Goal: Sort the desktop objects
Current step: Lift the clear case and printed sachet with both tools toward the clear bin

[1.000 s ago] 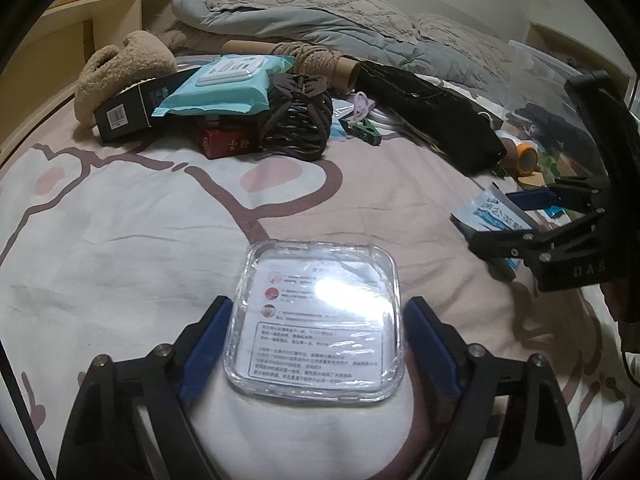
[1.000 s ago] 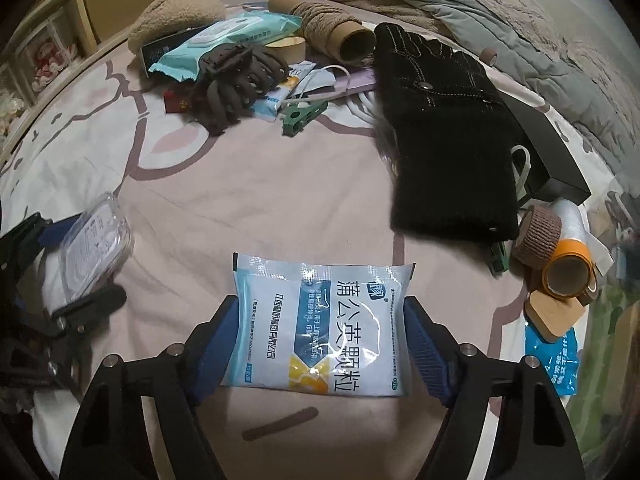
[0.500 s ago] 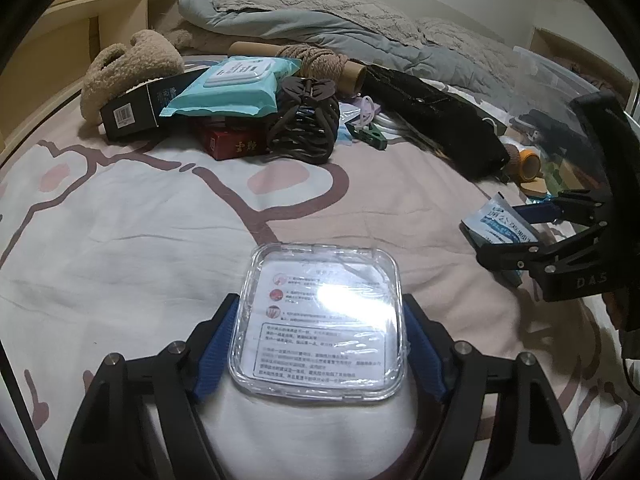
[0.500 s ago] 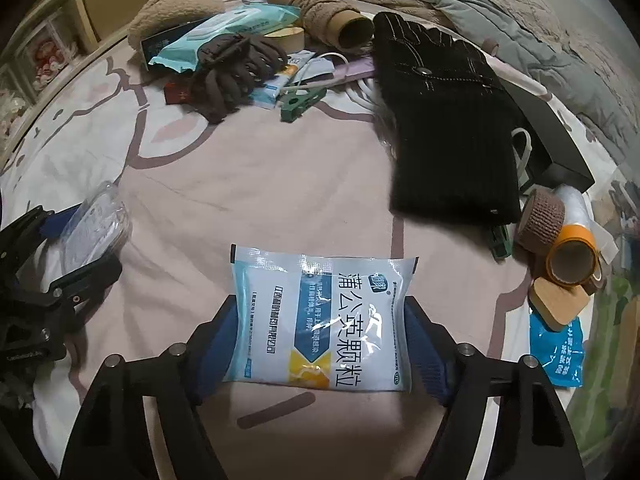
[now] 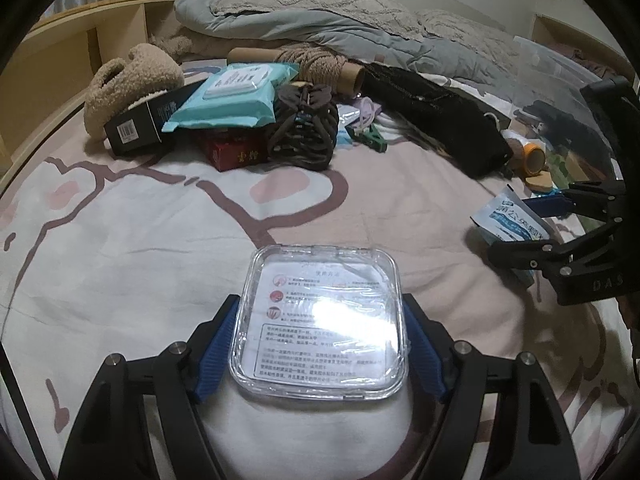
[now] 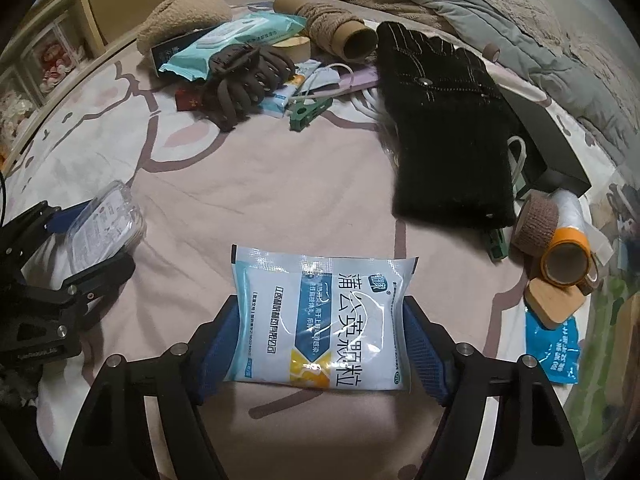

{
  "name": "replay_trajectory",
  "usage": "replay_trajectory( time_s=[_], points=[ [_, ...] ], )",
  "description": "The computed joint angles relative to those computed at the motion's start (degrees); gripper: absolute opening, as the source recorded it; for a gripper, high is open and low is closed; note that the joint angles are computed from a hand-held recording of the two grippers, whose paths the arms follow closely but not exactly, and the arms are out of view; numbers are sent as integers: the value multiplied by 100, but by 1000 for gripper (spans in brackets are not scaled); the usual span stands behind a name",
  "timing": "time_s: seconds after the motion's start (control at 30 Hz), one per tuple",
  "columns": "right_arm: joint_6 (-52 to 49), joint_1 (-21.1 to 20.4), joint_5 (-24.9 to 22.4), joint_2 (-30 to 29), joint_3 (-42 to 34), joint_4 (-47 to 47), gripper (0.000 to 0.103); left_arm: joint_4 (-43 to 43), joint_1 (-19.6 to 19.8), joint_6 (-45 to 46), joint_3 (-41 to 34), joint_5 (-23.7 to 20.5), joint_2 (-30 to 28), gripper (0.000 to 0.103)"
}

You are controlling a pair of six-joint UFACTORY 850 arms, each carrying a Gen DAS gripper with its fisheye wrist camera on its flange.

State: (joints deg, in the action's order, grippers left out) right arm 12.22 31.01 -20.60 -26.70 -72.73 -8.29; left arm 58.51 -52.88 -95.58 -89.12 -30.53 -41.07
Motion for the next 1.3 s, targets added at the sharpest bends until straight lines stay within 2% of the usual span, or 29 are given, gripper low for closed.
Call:
replay_trajectory(
  time_s=[0.13, 0.23, 0.47, 0.83, 0.97, 1.3],
  points=[
    [-142, -37, 87, 146, 39, 206, 77, 60, -6, -43, -48, -37, 67, 77],
    [60, -13, 120, 247, 28, 28, 77, 124, -22, -42, -114, -97, 151, 77],
    [231, -39, 300, 842, 223, 28, 77, 226, -145, 57, -377, -340, 320, 77],
    [2589, 29, 306, 1788, 555, -2112, 77, 127, -298, 644, -990, -662, 451, 77],
    [3460, 132, 15, 2045, 559, -3129, 77, 191, -337, 866, -1358, -789, 457, 77],
    [4608, 113, -455, 2597, 449, -4265, 77, 347, -458, 1703, -2637, -1094, 163, 77]
  ],
)
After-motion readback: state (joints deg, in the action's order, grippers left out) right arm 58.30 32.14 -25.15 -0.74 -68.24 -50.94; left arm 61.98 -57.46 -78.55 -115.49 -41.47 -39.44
